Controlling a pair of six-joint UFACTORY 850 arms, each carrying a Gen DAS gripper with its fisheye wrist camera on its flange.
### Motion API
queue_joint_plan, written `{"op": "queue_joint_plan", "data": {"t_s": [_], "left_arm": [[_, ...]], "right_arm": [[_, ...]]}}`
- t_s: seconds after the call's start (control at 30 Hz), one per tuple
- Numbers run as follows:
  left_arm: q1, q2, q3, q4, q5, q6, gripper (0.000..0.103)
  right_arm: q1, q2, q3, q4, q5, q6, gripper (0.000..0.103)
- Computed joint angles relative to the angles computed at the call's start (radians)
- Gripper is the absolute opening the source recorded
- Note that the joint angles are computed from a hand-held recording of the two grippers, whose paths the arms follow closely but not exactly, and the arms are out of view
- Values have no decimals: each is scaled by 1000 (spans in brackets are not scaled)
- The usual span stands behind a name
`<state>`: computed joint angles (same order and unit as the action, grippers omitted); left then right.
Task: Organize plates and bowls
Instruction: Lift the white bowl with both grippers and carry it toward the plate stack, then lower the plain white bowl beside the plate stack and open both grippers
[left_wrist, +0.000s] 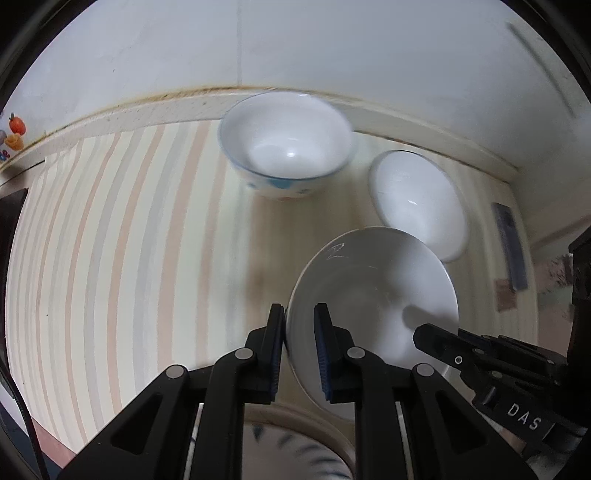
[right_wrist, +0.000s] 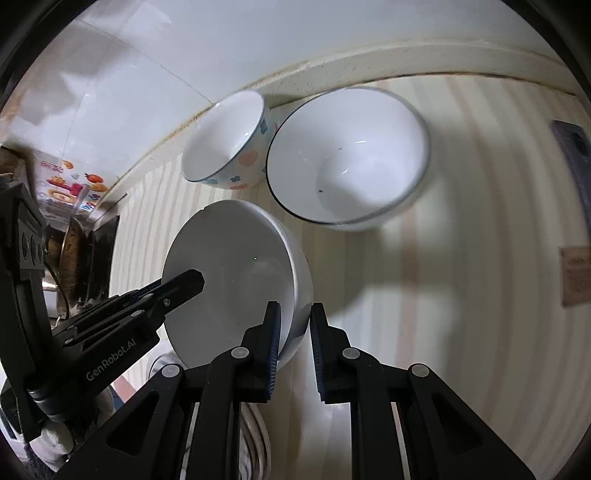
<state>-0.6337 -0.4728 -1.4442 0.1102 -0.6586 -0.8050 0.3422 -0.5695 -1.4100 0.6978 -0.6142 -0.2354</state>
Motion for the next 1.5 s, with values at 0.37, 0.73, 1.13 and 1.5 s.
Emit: {"op": "queue_joint_plan", "data": {"t_s": [0.37,0.73,1.13,1.5], "left_arm": [[-132,56,26,-27,12,-4,14],[-194,-9,19,-105,-15,92,14],[-201,-52,5,-133,-42,116,14],[-187,-10,9,-165,-49,143,14]], "right_arm": [[-54,287,296,-62,22,9,18],[-88,385,494,-36,35,1,18],[-86,370,510,-41,27,-4,18],[-126,328,463,-23,-87,-9,21]]}}
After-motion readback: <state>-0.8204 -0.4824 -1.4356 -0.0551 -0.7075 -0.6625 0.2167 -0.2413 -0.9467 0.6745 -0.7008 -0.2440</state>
